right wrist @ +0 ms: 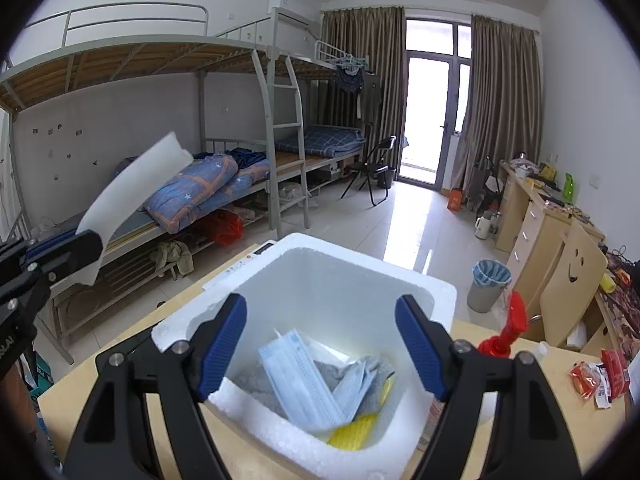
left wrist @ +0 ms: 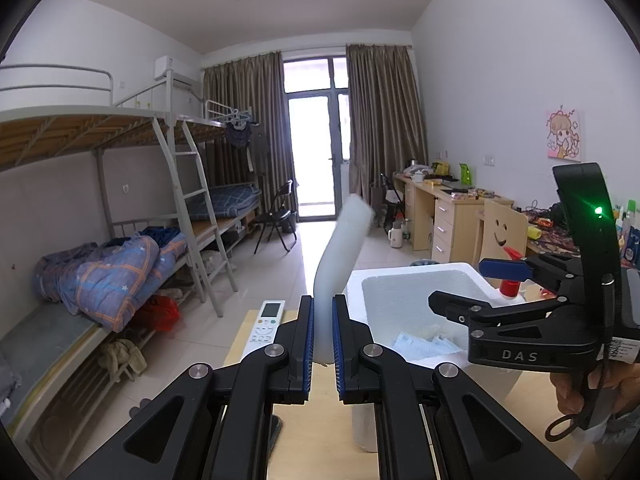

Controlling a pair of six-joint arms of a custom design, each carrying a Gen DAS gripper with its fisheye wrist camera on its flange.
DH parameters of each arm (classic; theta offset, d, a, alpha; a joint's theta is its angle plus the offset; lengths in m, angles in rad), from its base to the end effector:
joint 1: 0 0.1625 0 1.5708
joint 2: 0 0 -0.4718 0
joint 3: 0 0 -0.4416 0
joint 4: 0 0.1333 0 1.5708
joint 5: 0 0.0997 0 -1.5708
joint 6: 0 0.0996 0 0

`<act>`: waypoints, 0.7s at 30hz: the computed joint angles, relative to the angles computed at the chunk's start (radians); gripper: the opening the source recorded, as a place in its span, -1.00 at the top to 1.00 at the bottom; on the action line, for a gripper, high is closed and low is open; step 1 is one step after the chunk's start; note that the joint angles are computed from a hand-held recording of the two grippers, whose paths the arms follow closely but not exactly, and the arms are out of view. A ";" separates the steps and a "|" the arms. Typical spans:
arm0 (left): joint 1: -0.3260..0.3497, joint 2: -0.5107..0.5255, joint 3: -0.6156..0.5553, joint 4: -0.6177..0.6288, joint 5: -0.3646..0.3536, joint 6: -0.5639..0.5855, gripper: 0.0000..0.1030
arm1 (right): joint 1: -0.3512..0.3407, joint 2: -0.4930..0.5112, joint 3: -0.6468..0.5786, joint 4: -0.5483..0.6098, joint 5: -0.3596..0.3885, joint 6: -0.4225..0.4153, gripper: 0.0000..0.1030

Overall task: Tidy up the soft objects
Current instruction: 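Open the right tool to drop the blue face mask into the box, then lower the white foam stick into the box and open the left tool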

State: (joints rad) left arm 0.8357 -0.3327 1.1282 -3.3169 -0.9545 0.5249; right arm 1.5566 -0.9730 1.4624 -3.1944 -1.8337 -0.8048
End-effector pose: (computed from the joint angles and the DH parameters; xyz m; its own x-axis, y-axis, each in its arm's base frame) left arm -0.4480 -0.7801 0.0351 -0.6015 0.3877 -0.6985 0.7987 0.2737 -0.5359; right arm 0.0963 -0.7861 0.3946 -0.6714 -0.1320 0.7293 -0.6893 0.4727 -0.5490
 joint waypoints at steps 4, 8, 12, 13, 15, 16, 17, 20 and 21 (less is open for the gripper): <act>-0.002 -0.001 0.006 -0.007 -0.006 0.001 0.82 | -0.001 -0.015 0.013 -0.001 0.012 0.019 -0.56; -0.006 0.003 0.005 -0.005 -0.011 -0.001 0.82 | -0.007 -0.033 0.044 -0.044 0.034 0.030 -0.65; -0.009 0.016 -0.009 0.015 -0.018 -0.003 0.82 | -0.015 -0.052 0.069 -0.068 0.050 0.052 -0.69; -0.009 0.020 -0.013 0.020 -0.021 -0.005 0.82 | -0.015 -0.054 0.073 -0.075 0.051 0.059 -0.70; -0.010 0.026 -0.022 0.032 -0.028 -0.013 0.82 | -0.020 -0.060 0.077 -0.089 0.062 0.082 -0.70; -0.011 0.029 -0.025 0.035 -0.030 -0.015 0.82 | -0.025 -0.066 0.082 -0.092 0.071 0.096 -0.70; -0.011 0.031 -0.029 0.039 -0.032 -0.015 0.82 | -0.030 -0.073 0.086 -0.089 0.082 0.111 -0.70; -0.012 0.037 -0.039 0.055 -0.037 -0.025 0.82 | -0.035 -0.083 0.088 -0.082 0.082 0.124 -0.70; -0.012 0.040 -0.043 0.064 -0.039 -0.032 0.82 | -0.035 -0.084 0.090 -0.091 0.074 0.125 -0.70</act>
State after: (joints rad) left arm 0.8233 -0.2928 1.0853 -3.2527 -0.9934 0.4934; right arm 1.5212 -1.0572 1.5519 -3.2855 -1.7593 -0.6801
